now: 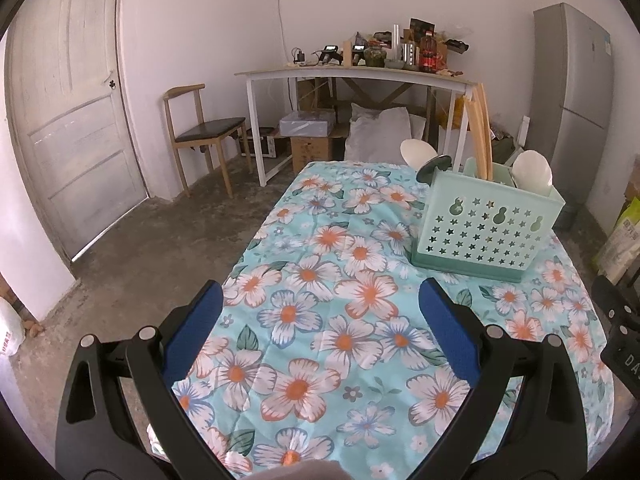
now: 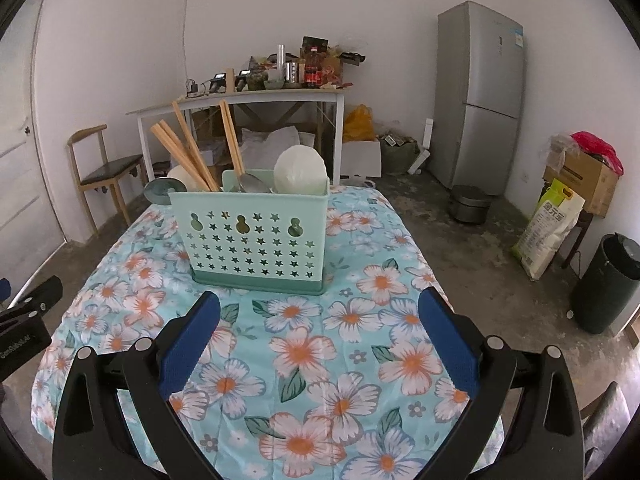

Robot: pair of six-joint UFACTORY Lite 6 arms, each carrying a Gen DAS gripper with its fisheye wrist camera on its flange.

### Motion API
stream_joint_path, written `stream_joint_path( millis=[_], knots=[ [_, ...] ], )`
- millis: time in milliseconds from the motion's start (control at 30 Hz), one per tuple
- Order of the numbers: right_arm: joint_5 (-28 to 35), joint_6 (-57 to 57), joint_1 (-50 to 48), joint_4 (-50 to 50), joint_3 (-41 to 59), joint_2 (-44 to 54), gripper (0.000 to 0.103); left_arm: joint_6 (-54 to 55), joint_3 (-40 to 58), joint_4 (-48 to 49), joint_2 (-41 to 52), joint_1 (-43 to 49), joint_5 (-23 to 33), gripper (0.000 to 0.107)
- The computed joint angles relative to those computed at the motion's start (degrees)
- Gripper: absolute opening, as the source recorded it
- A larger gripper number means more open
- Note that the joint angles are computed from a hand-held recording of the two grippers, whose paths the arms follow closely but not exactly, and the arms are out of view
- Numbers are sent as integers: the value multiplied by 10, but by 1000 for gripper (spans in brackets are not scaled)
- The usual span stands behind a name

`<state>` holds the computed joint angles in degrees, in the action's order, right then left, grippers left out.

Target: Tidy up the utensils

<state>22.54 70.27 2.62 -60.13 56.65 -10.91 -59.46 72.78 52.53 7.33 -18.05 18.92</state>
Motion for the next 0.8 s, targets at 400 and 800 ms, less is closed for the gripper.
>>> stream_joint_path(
  millis=[400, 800],
  knots=[
    [-4, -3, -1, 3, 5, 0, 96, 28, 12, -23, 6, -2, -5, 95],
    [-12, -9, -9, 13, 3, -3, 96, 58, 8, -49, 8, -8, -15, 95]
  ],
)
